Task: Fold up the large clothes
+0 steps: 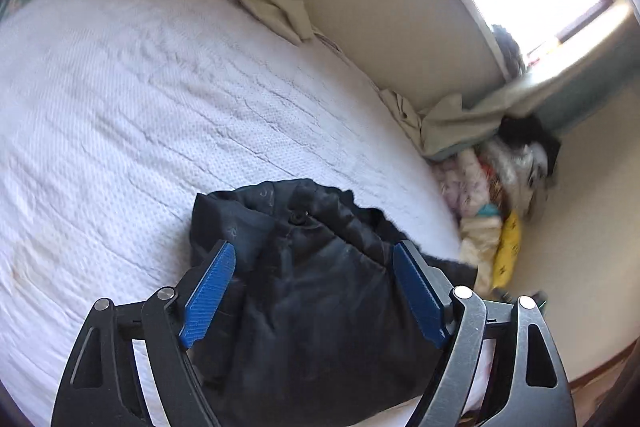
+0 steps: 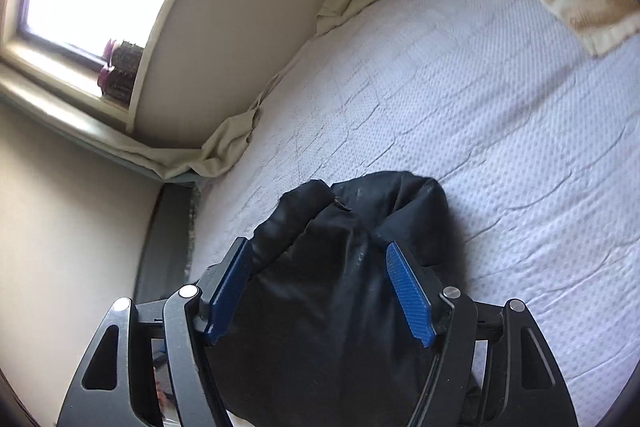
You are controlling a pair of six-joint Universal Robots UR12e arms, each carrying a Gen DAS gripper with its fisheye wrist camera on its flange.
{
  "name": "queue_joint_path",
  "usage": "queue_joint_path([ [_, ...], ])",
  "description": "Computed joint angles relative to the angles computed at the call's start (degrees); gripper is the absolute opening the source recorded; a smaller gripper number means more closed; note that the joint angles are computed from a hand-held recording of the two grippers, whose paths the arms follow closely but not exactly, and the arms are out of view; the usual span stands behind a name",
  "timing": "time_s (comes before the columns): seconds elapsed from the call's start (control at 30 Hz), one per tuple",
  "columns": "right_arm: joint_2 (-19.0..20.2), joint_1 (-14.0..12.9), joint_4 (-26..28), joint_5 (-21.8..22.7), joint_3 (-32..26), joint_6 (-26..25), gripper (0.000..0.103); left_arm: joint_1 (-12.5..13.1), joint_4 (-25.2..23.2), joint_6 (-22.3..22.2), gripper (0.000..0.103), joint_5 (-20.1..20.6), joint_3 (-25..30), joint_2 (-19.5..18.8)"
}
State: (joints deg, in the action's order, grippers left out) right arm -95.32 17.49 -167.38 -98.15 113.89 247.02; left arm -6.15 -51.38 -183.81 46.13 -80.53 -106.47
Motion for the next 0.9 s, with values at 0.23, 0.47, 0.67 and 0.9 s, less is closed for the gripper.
queue_joint_path([
  [0.23,0.3,0.95,11.63,0.17,-2.74,-6.46,0.069,-2.74,-11.9,9.64,0.084,6.22,1.83,-1.15],
  [0.47,0.92,2.21,20.37,-1.46,-4.32,-10.82,0.068,-4.12,-12.36,12.24,0.048,9.94,0.63,-0.97],
  [0.67,2.2,3.06,22.98,0.47,-5.65,-15.06,0.026,-4.59,-13.89,15.64,0.021,10.62,0.12,-0.26],
  [0.9,0.15,4.17,25.74,2.58,-5.24,-11.26,0.006,-2.55,-14.6,16.01,0.018,8.53,-3.71,3.09],
])
